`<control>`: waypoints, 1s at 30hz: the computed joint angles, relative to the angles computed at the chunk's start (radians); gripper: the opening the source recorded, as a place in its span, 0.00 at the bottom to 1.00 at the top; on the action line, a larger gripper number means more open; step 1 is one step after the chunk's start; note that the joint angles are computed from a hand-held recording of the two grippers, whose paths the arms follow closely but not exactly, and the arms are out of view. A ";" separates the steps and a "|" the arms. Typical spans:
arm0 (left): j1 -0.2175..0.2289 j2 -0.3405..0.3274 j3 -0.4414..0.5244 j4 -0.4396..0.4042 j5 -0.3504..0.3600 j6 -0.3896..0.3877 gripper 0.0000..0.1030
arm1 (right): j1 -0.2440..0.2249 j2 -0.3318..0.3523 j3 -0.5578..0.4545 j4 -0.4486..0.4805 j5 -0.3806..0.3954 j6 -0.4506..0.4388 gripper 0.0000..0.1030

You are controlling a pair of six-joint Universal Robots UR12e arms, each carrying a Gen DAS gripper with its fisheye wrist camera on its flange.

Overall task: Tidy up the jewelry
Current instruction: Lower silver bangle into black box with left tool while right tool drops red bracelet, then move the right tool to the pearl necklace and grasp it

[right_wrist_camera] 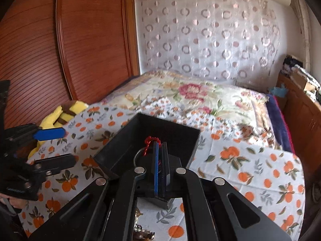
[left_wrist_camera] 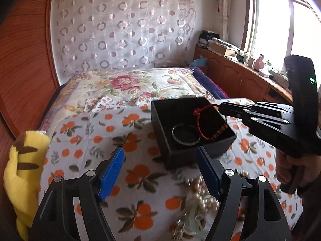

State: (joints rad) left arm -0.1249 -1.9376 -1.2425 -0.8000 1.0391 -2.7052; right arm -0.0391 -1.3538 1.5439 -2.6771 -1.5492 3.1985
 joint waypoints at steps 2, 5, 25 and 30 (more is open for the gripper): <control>0.005 0.009 -0.017 -0.006 -0.002 0.012 0.69 | 0.005 0.004 -0.001 0.013 -0.011 -0.004 0.04; 0.010 0.023 -0.043 -0.011 -0.004 0.021 0.69 | 0.009 0.004 0.003 0.036 -0.027 -0.006 0.11; 0.047 0.114 -0.211 0.079 0.003 0.025 0.88 | 0.038 -0.105 0.143 -0.004 0.054 -0.027 0.28; 0.056 0.119 -0.220 0.088 0.005 0.010 0.90 | 0.061 -0.101 0.149 0.017 0.059 -0.040 0.28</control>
